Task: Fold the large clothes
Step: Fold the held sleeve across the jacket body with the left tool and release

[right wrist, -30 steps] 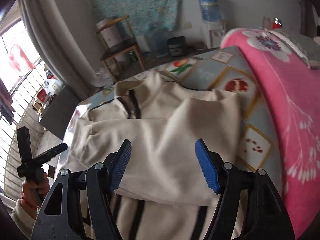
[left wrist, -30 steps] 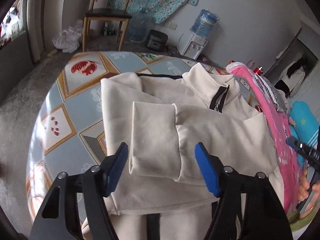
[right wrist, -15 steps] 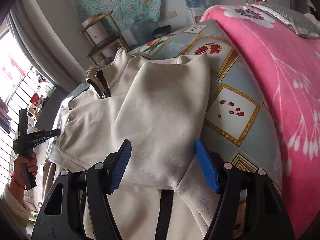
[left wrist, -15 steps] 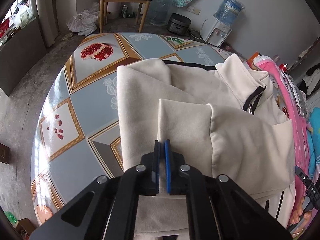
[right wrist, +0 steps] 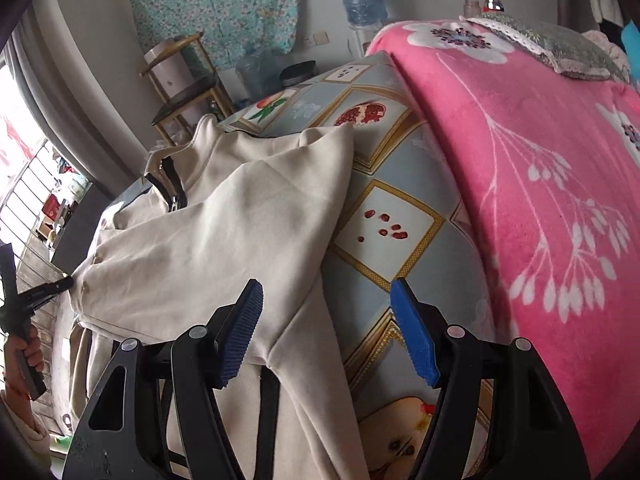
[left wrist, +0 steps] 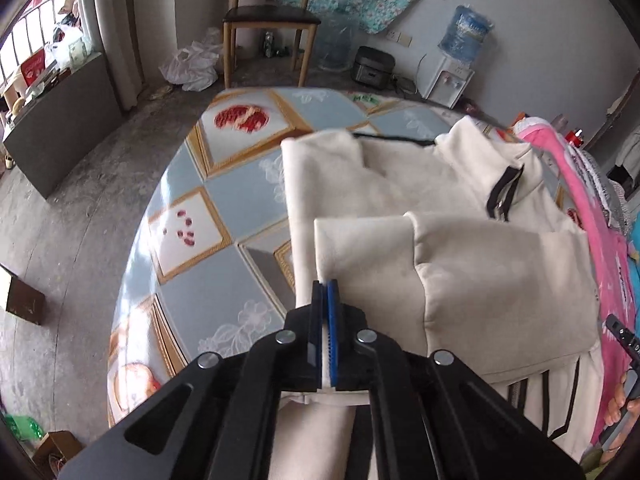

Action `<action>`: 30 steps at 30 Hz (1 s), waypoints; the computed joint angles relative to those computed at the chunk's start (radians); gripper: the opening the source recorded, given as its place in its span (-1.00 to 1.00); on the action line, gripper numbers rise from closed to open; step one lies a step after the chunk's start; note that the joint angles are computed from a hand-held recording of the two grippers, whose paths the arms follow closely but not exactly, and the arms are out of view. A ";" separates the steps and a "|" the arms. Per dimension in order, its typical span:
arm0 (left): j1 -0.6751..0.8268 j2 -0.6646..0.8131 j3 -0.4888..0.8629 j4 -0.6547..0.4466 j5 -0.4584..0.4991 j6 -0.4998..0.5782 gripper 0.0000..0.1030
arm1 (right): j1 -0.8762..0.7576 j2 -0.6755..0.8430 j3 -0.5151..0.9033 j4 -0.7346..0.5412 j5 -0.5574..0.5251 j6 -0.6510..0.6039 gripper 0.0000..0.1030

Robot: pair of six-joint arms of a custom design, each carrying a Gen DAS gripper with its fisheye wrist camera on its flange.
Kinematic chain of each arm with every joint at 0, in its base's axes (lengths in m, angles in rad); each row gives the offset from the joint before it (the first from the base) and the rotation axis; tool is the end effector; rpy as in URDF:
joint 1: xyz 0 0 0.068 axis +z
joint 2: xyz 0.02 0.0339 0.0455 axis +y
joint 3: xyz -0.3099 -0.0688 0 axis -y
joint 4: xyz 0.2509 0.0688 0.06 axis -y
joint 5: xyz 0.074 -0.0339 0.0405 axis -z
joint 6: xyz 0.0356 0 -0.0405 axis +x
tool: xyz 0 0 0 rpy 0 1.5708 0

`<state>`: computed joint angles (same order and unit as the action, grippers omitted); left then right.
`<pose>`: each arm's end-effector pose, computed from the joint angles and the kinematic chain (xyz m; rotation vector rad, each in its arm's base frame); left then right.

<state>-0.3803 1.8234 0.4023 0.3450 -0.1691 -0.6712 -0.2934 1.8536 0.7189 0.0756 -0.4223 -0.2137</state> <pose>0.2306 -0.0857 0.0784 -0.4365 2.5916 -0.1404 0.3096 -0.0783 0.1162 -0.0408 2.5268 0.3580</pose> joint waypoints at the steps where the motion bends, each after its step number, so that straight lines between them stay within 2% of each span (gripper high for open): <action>1: -0.001 0.040 -0.003 0.026 -0.004 -0.003 -0.96 | 0.003 0.001 0.007 -0.001 0.014 0.005 0.23; 4: -0.030 0.068 -0.006 0.043 -0.050 -0.006 -0.96 | 0.022 -0.004 0.037 -0.008 0.041 0.009 0.12; 8: -0.078 0.009 0.007 -0.034 -0.135 -0.005 -0.89 | 0.087 0.003 0.100 -0.022 0.067 0.010 -0.04; 12: -0.122 -0.057 0.011 -0.093 -0.265 -0.023 -0.88 | 0.180 0.083 0.217 -0.092 0.083 0.017 -0.21; 15: -0.117 -0.047 0.009 -0.042 -0.220 0.010 -0.88 | 0.249 0.179 0.319 -0.150 0.118 0.033 -0.31; 19: -0.096 0.116 0.086 -0.033 -0.099 0.053 -0.88 | 0.322 0.291 0.414 -0.164 0.257 0.057 -0.38; 21: -0.105 0.140 0.068 0.030 -0.114 0.051 -0.87 | 0.330 0.303 0.428 -0.164 0.278 0.071 -0.44; 22: -0.106 0.135 0.067 0.025 -0.111 0.050 -0.87 | 0.331 0.293 0.425 -0.166 0.282 0.079 -0.48; 24: -0.104 0.105 0.051 0.018 -0.109 0.033 -0.87 | 0.327 0.251 0.398 -0.170 0.273 0.086 -0.46; 25: -0.107 0.080 0.035 0.020 -0.116 0.030 -0.87 | 0.322 0.222 0.372 -0.162 0.257 0.084 -0.37; 27: -0.121 0.028 0.001 0.024 -0.135 0.039 -0.87 | 0.315 0.157 0.309 -0.158 0.214 0.054 -0.32; 30: -0.134 -0.008 -0.020 0.009 -0.118 0.048 -0.87 | 0.327 0.081 0.208 -0.140 0.205 -0.004 -0.09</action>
